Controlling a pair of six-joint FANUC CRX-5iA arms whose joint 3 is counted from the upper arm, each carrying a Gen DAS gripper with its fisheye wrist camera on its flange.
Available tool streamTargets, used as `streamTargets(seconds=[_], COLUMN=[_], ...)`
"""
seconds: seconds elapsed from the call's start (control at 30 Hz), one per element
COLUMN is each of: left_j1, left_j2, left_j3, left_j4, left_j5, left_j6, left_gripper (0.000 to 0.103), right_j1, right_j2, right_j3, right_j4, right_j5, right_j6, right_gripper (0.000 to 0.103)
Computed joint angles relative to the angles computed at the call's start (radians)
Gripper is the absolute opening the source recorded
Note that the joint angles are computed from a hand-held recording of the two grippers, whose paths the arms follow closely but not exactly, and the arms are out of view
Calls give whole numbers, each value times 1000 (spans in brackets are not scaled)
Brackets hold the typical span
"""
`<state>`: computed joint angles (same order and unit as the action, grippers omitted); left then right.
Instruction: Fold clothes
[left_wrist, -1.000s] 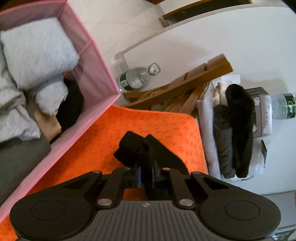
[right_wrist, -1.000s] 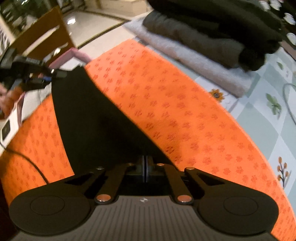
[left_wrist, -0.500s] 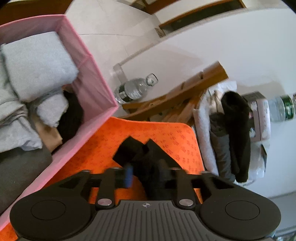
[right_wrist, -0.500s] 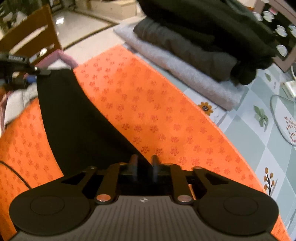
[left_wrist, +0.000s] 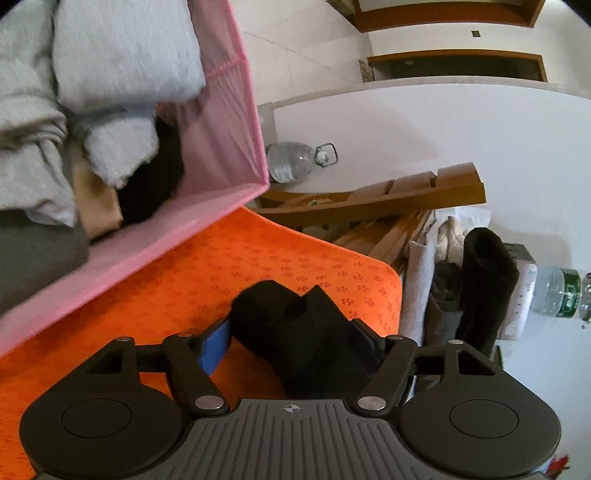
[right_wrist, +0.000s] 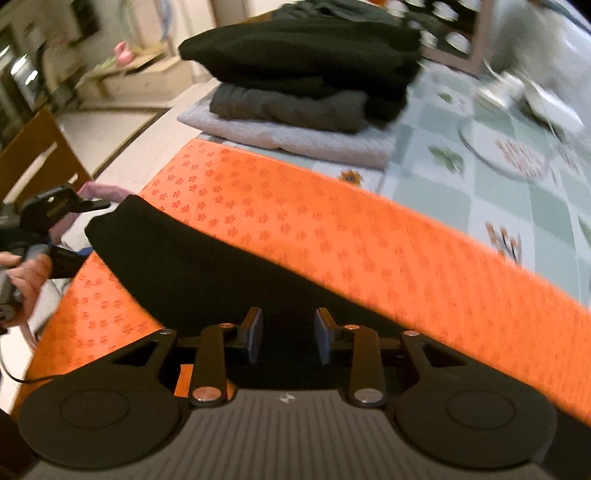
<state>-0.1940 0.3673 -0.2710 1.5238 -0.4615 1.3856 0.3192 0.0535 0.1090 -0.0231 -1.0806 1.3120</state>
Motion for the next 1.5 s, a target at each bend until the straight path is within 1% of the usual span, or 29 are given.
streamTargets(seconds=[0.07, 0.1, 0.13, 0.17, 0.23, 0.27, 0.33, 0.37, 0.53, 0.63, 0.77, 0.87, 0.97, 1.0, 1.07, 1.13, 1.23, 1.3, 1.4, 1.5], left_j1=[-30, -40, -41, -37, -36, -28, -7, -4, -16, -45, -95, -140, -193, -212, -250, -294, -367, -416, -489, -560], left_j2=[2, 2, -1, -7, -19, -20, -16, -16, -32, -51, -71, -68, -57, -50, -31, -6, 35, 63, 116, 169], left_j3=[-7, -6, 1, 13, 40, 61, 116, 137, 215, 255, 306, 370, 438, 464, 534, 615, 722, 782, 874, 963], left_j4=[99, 130, 115, 74, 35, -13, -172, -226, -447, -557, -689, -822, -957, -1012, -1144, -1286, -1459, -1540, -1640, -1735], left_j5=[35, 50, 67, 88, 116, 111, 100, 98, 124, 151, 181, 178, 166, 159, 125, 74, 2, -44, -109, -176], left_j6=[-70, -94, -92, -82, -119, -121, -84, -68, 5, 7, -23, -3, 36, 63, 162, 283, 434, 505, 582, 649], left_gripper=[12, 13, 12, 12, 12, 12, 12, 12, 12, 12, 12, 12, 12, 12, 12, 12, 12, 12, 12, 12], right_j1=[20, 31, 43, 56, 78, 88, 105, 115, 163, 189, 193, 186, 157, 142, 99, 48, -77, -192, -399, -644], right_j2=[-49, -73, -97, -120, -167, -190, -231, -250, -348, -413, -484, -542, -598, -615, -647, -675, -702, -710, -697, -653], right_j3=[-56, -83, -110, -136, -188, -212, -260, -283, -391, -454, -511, -549, -577, -584, -592, -595, -576, -552, -501, -436], right_j4=[18, 29, 43, 58, 85, 98, 125, 142, 239, 302, 340, 349, 333, 321, 285, 242, 136, 47, -116, -303], right_j5=[13, 19, 23, 27, 38, 44, 58, 64, 100, 123, 124, 112, 98, 93, 84, 75, 61, 48, 23, -34], right_j6=[-68, -102, -134, -167, -235, -267, -328, -359, -503, -579, -644, -677, -667, -654, -606, -543, -388, -257, -33, 221], right_gripper=[36, 36, 36, 36, 36, 36, 36, 36, 36, 36, 36, 36, 36, 36, 36, 36, 36, 36, 36, 36])
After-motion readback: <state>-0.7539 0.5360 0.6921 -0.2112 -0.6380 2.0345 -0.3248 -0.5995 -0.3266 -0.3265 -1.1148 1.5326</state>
